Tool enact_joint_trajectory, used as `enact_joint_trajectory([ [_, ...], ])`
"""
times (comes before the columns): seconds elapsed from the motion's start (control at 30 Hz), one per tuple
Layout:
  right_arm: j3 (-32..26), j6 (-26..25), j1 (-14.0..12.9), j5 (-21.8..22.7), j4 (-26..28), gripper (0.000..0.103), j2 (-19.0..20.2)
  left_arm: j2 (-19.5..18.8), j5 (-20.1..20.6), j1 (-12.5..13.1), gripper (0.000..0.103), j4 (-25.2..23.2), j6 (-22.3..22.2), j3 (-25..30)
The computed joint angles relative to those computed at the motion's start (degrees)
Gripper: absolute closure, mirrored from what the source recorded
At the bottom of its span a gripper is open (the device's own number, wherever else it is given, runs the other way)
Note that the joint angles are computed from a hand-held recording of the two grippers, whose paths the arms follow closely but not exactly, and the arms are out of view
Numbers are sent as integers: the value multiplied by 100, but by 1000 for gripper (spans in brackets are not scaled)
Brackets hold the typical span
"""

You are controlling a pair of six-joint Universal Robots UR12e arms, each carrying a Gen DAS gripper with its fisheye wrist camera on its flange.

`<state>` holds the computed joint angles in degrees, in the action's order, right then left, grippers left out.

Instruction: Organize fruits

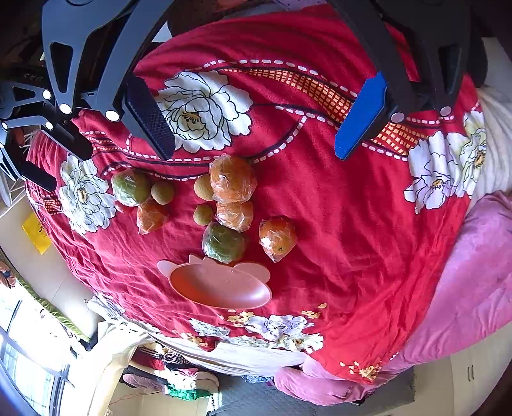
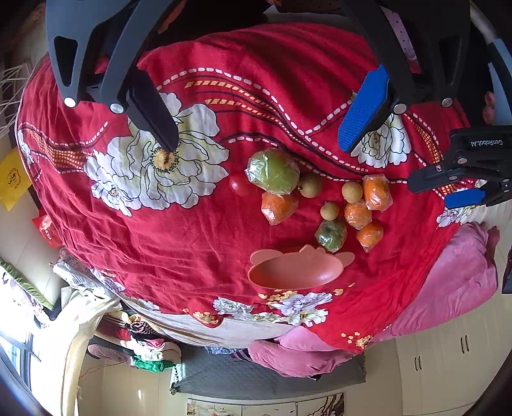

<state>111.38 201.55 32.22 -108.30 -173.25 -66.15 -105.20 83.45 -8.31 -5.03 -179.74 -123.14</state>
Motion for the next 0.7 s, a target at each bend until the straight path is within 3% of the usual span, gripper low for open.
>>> enact_joint_trajectory([
  [0.7,-25,-49,-2,45,32,4,17,-14,28,-12,9,-33,-9,13],
])
